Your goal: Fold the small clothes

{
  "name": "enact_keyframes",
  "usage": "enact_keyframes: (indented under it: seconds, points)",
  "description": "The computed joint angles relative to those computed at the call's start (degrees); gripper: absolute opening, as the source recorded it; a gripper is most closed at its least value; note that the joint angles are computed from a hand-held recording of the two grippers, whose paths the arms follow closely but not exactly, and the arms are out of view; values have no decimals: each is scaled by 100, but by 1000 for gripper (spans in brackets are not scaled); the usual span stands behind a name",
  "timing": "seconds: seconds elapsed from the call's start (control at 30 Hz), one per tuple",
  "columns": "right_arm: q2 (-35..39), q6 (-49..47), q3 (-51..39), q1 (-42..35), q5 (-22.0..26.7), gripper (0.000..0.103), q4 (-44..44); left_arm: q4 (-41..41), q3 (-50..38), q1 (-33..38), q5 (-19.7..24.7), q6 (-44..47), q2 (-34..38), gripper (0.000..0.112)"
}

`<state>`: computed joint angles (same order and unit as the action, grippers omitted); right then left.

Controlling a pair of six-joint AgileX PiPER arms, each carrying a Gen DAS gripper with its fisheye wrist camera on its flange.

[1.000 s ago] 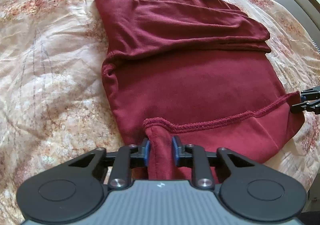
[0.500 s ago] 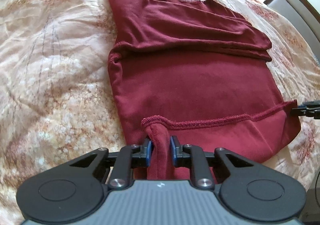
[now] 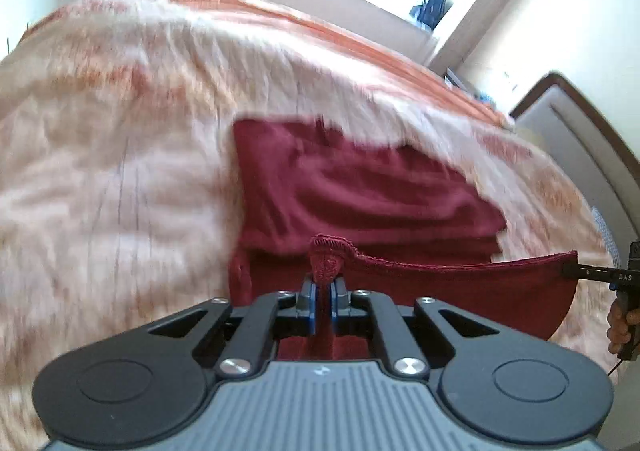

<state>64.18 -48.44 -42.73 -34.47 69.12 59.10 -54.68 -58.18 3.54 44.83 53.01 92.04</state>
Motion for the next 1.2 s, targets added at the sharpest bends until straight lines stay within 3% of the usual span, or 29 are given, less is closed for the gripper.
enact_keyframes:
  seconds: [0.13, 0.27, 0.43, 0.53, 0.57, 0.6, 0.63, 0.67, 0.77, 0.83, 0.93, 1.0, 1.1, 1.2]
  points:
    - [1081, -189, -1133, 522, -660, 4, 425, -518, -1369, -99, -30, 33, 930, 6]
    - [2583, -209, -2430, 936, -1383, 4, 475, -177, -3264, -502, -218, -446, 2222, 6]
    - [4408, 556, -3810, 1358, -2169, 4, -194, 1279, -6063, -973, -148, -2074, 4226, 6]
    - [4966, 1068, -4087, 1692, -2616, 5, -781, 2483, -7309, -1256, 75, -3051, 5116, 6]
    - [5040, 1215, -4082, 1784, -2753, 8, -932, 2809, -7568, -1338, 144, -3292, 5312, 6]
    - [5098, 1492, -4076, 1886, -2954, 18, -1200, 3048, -7639, -1396, 144, -3427, 5391, 7]
    - [5067, 1810, -3994, 1980, -3195, 37, -1507, 3252, -7550, -1462, 56, -3503, 5376, 9]
    - [4973, 1920, -3845, 2019, -3400, 44, -1586, 3372, -7231, -1506, -159, -3511, 5221, 20]
    - [4357, 1888, -3145, 2117, -4121, 53, -1854, 3694, -5919, -1563, -1148, -3666, 4477, 44]
    - [3724, 1204, -2476, 2135, -4484, 56, -1444, 2856, -4935, -1413, -1655, -2870, 3879, 47]
    - [2873, -278, -1552, 2216, -4454, 65, -349, 1396, -3733, -1177, -1814, -1559, 3170, 61]
    - [2446, -737, -1023, 2378, -4420, 68, -58, 949, -2887, -1098, -1964, -1013, 2718, 61]
    - [2155, 195, -510, 2850, -4698, 68, -1218, 1693, -2178, -1183, -2084, -1290, 2444, 61]
    - [2000, 1483, 96, 3167, -5482, 65, -2936, 1934, -1548, -1186, -2377, -1198, 2186, 63]
